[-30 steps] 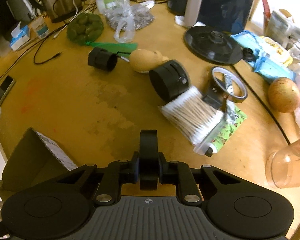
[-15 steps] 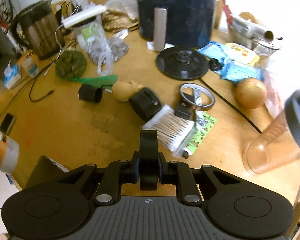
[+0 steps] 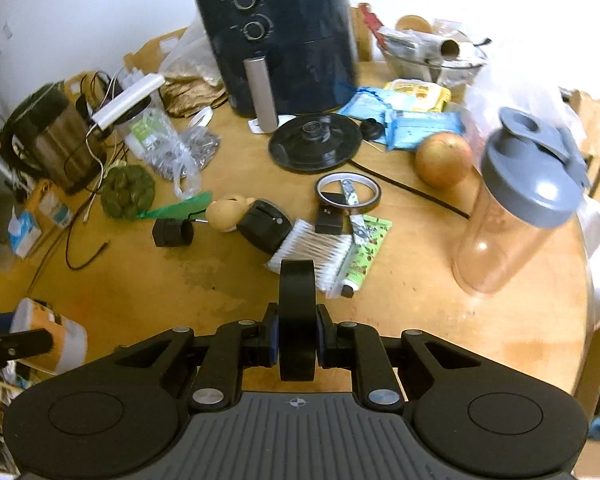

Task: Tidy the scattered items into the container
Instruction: 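Carry the tape roll with the right tool while the left tool carries the cup to the box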

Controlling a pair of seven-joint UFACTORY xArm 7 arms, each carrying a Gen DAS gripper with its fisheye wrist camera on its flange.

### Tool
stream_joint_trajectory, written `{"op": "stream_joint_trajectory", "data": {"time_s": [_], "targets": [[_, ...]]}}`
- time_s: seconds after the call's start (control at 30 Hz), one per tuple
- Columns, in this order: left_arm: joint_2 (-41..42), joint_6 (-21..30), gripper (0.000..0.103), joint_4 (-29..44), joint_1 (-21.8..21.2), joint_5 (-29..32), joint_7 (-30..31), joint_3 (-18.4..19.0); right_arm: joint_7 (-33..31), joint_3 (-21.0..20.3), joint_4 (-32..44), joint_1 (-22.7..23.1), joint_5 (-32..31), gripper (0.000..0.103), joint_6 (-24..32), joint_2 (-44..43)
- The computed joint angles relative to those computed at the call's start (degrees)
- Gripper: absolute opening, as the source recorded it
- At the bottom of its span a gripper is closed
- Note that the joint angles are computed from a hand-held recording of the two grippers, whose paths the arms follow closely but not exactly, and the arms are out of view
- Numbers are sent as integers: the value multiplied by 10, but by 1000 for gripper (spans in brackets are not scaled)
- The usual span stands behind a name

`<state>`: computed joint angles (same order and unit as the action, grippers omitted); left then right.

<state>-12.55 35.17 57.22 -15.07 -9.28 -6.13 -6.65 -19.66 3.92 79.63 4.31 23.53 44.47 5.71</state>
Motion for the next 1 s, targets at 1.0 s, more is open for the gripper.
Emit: {"op": "stream_joint_trajectory", "data": {"time_s": [1.0], "targets": [[38, 38, 53, -6, -13, -23, 45, -6, 48, -26, -150, 12, 32, 20, 28, -104]]}}
